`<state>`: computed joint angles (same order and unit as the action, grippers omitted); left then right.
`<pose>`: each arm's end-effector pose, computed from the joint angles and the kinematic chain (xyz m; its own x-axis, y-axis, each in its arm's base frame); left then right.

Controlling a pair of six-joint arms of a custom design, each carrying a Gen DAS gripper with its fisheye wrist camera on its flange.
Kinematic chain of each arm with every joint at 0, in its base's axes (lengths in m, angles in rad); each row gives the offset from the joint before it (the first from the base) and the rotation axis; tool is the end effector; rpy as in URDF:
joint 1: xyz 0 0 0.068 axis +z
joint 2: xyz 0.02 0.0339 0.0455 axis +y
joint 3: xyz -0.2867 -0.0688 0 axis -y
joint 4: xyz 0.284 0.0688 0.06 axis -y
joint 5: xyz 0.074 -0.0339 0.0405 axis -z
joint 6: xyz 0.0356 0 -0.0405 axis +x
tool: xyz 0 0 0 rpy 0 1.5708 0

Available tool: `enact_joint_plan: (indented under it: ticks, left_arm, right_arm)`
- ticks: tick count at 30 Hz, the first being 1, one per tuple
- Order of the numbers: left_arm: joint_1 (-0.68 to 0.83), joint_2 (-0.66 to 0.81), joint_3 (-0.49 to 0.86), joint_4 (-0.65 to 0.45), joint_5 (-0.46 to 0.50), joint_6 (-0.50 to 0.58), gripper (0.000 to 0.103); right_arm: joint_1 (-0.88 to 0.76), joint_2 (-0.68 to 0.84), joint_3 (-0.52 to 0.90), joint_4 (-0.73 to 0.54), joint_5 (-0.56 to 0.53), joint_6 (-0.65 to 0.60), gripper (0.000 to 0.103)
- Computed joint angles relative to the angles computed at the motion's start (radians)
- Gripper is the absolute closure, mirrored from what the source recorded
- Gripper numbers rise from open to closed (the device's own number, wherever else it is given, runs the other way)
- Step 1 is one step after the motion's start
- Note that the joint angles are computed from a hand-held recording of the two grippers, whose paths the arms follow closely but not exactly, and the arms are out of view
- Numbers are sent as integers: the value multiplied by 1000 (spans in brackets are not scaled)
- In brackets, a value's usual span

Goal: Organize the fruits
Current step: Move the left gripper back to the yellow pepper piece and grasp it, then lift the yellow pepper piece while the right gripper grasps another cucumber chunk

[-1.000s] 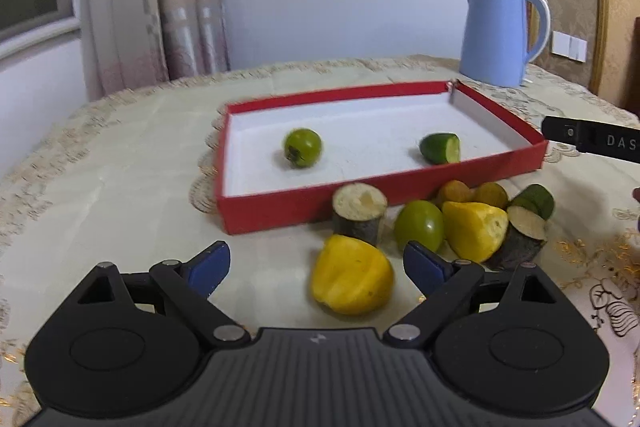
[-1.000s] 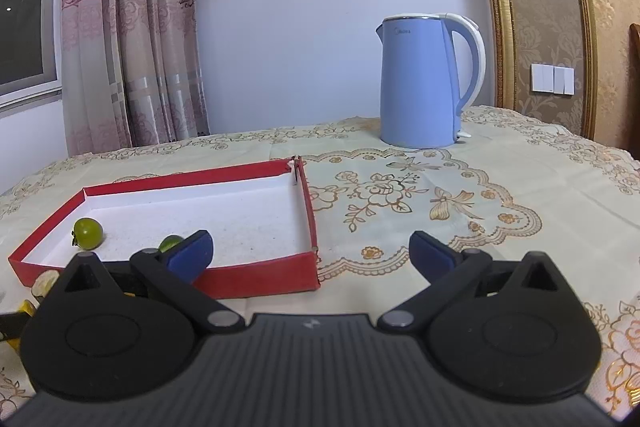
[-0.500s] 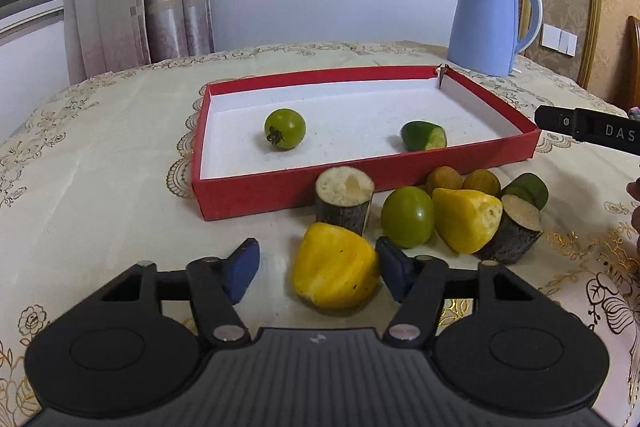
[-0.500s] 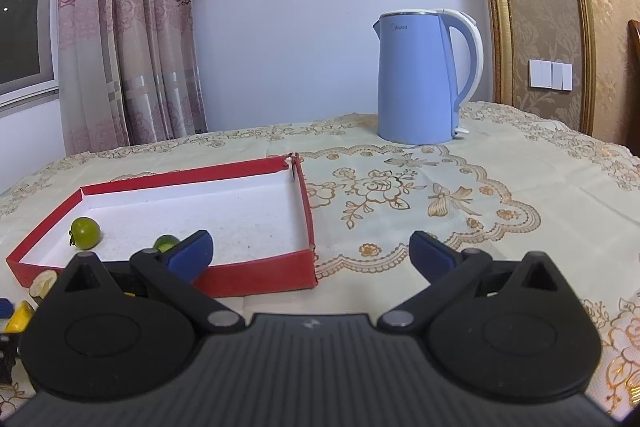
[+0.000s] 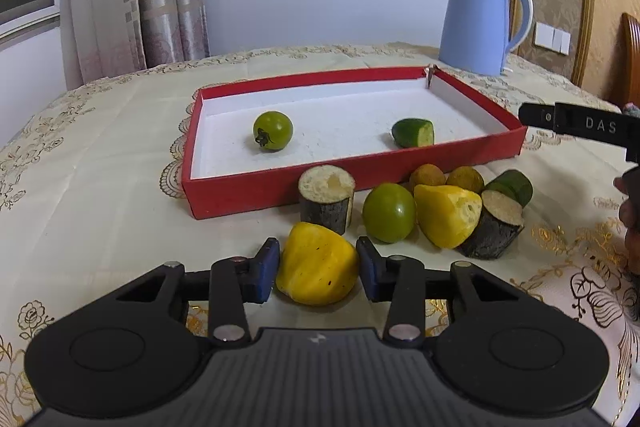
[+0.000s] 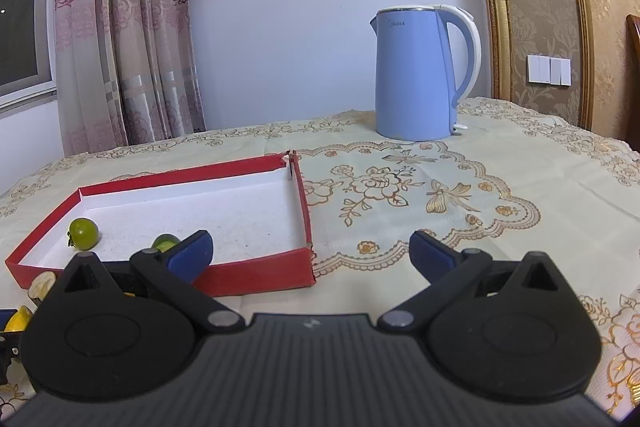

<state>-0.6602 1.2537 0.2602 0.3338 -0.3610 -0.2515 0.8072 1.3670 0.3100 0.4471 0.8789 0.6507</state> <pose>0.1820 -0.1254 0.1149 -0.5568 0.1375 -0.8192 0.2217 0.9750 0.0130 0.1810 0.1494 0.1210 -0.3299 0.2142 -0.9194 0.2205 0.9644 0.1456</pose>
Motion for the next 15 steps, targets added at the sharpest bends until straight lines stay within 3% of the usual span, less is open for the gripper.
enact_joint_plan:
  ticks: [5,7,10,15]
  left_arm:
    - [2,-69,-16,-18,-12,14,72]
    - [21,-79,-14,-30,13,23,72]
    - [32,-88,-27,-19,25,26,72]
    - [9,-80,-35,-1,9,56,71]
  right_arm:
    - [0,-16,-32,58,-3,-3,0]
    - [0,-54,-72,115,-50,-45,0]
    - [-10,-123,-88,41,-180,-149,5]
    - [46,-204,-103,-68,-133,-161,3]
